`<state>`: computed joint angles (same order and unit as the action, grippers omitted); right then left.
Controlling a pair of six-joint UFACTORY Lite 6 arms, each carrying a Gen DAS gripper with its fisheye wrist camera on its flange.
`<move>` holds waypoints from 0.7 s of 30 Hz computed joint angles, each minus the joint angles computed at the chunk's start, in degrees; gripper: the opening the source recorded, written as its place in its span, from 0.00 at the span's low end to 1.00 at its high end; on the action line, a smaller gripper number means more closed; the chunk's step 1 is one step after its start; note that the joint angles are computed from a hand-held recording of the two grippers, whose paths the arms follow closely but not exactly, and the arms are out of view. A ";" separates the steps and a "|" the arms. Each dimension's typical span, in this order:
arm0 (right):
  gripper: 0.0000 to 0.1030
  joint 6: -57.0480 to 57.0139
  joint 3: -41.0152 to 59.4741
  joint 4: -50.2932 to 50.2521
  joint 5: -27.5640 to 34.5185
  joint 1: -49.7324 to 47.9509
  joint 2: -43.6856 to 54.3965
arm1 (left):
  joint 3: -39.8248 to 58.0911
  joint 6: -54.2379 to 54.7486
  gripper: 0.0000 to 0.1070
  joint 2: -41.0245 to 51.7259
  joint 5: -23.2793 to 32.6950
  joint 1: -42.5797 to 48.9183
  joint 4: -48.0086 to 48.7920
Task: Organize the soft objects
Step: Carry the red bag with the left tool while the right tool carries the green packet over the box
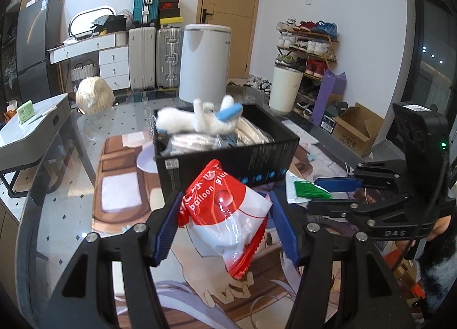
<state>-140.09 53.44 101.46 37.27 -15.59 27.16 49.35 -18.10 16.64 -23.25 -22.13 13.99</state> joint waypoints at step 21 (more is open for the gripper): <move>0.33 9.27 11.83 6.62 6.99 2.36 1.11 | 18.41 -1.30 0.57 8.00 5.86 2.77 4.97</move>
<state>-130.82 65.27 108.07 44.25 -13.24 28.27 67.76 -19.40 24.64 -17.38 -19.37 18.96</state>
